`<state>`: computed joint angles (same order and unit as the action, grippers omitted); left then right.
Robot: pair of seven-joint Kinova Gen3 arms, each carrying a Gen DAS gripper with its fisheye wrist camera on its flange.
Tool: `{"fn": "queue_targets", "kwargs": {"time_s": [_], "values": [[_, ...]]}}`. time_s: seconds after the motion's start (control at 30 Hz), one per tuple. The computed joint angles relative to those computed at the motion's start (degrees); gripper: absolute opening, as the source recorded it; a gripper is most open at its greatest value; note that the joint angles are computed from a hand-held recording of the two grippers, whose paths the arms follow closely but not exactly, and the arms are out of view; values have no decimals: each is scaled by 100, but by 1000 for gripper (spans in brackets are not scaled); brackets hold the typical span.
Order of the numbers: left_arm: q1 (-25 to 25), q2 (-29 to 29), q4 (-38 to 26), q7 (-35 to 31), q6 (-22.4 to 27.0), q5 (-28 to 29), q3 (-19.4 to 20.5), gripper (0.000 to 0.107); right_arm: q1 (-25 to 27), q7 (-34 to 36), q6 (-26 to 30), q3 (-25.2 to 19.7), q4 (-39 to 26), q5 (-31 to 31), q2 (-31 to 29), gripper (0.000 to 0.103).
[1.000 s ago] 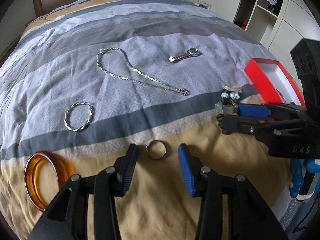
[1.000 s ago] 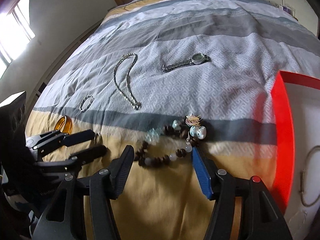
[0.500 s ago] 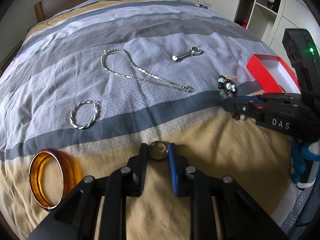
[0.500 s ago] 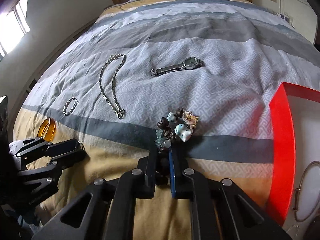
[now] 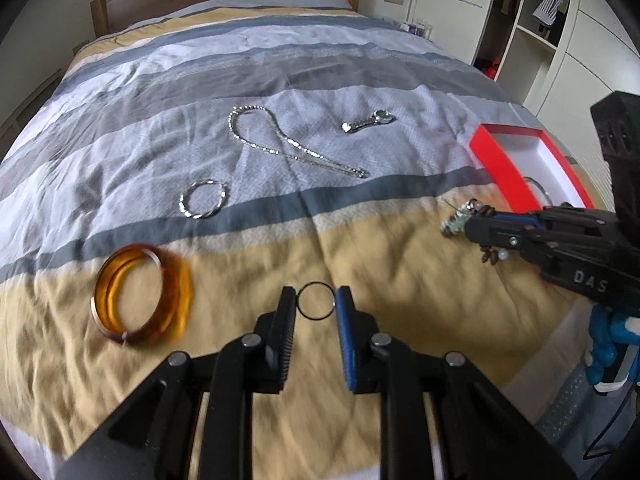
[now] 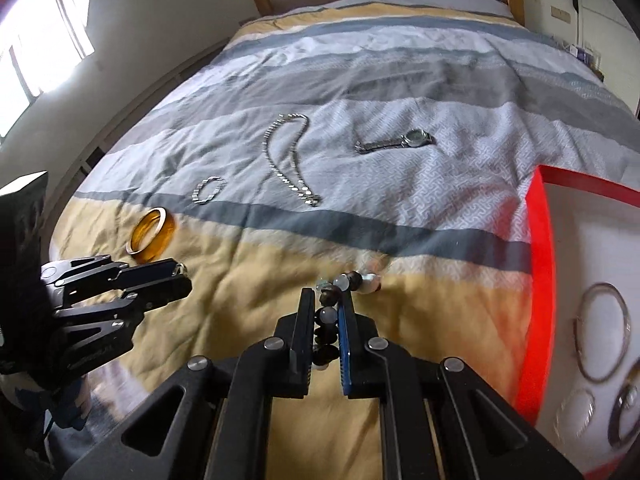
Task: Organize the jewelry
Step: 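Grasp the small dark ring with left gripper while right gripper grasps beaded bracelet, then carry the small ring with left gripper while right gripper carries beaded bracelet over box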
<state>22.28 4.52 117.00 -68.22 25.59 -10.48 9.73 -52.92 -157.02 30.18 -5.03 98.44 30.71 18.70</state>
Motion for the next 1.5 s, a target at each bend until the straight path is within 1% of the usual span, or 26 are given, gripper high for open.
{"fn": "queue_targets", "kwargs": {"time_s": [0.03, 0.17, 0.47, 0.63, 0.83, 0.97, 1.1, 1.2, 1.33, 1.5], "values": [[23, -81, 38, 43, 25, -10, 6, 19, -41, -18, 55, 1, -17, 22, -32, 10], [56, -430, 192, 259, 125, -117, 110, 19, -343, -444, 337, -29, 82, 374, -286, 10], [-100, -1114, 397, 465, 340, -116, 502, 19, -542, -1270, 1131, -591, 182, 1166, -769, 10], [-144, -1305, 338, 576, 473, -159, 743, 19, -533, -1613, 1529, -923, 246, 1478, -992, 10], [-106, -1329, 83, 905, 687, -428, 1111, 19, -405, -1956, 1928, -1257, 475, 1723, -1356, 10], [61, -1085, -259, 1150, 828, -685, 1288, 19, -191, -2084, 2113, -1461, 710, 1759, -1662, 10], [401, -730, -669, 1258, 892, -860, 1254, 19, 165, -2080, 2201, -1623, 988, 1673, -2012, 10], [692, -339, -1105, 1207, 909, -911, 1169, 19, 501, -2016, 2195, -1684, 1230, 1560, -2293, 10], [1069, 230, -1722, 1103, 945, -952, 1022, 19, 991, -1750, 2034, -1615, 1521, 1326, -2616, 10], [1493, 1058, -2598, 789, 1055, -882, 816, 19, 1605, -1288, 1573, -1365, 1859, 1046, -2788, 11]]}}
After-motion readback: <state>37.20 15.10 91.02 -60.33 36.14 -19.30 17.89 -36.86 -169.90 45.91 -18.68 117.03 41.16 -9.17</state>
